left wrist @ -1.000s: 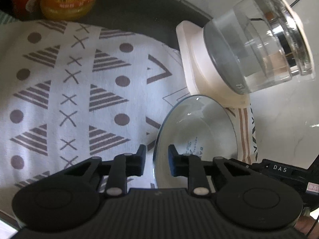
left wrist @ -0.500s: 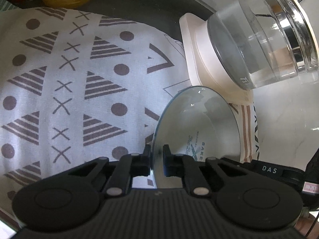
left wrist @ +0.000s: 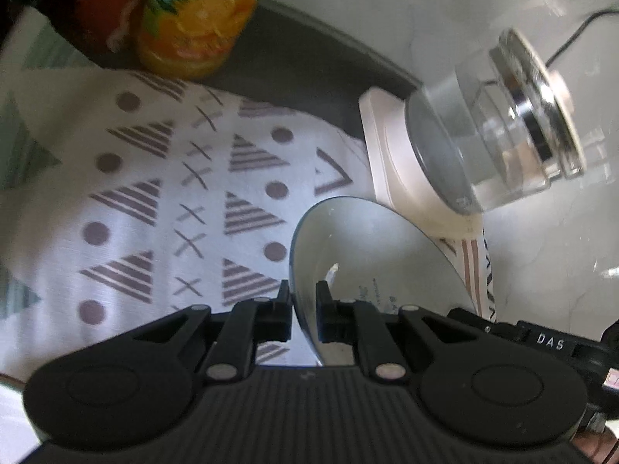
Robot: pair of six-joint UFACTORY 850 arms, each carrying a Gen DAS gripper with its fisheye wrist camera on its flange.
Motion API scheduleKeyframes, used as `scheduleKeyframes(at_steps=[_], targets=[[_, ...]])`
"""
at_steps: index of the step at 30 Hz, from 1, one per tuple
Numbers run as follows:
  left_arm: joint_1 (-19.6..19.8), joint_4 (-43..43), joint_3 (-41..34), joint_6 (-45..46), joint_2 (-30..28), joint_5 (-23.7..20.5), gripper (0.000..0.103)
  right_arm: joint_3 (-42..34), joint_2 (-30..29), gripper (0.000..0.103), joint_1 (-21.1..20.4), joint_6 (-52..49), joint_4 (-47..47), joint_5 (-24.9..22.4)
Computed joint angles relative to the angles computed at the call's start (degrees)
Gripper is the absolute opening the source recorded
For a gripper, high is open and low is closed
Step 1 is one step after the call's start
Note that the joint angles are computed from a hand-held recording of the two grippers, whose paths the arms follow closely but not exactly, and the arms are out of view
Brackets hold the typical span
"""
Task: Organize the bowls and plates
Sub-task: 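Lift the 'BAKERY' plate with both grippers and carry it over the plate stack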
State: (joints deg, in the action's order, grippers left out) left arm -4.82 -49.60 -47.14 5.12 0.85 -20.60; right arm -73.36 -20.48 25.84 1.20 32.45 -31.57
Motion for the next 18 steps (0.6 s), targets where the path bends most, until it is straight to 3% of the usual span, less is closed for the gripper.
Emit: scheduleKeyframes(at_steps=[5,18], targets=[[1.7,1.2,2.7,-2.0,3.6,0.5,0.009,0.2,0.5,0.006,1.0,-4.2,4.0,0.4],[4.3,14.3,9.5,-18.4,15.9,1.0,0.009,-1.1,1.4,0.006,4.8,-11.6,8.8,0.1]])
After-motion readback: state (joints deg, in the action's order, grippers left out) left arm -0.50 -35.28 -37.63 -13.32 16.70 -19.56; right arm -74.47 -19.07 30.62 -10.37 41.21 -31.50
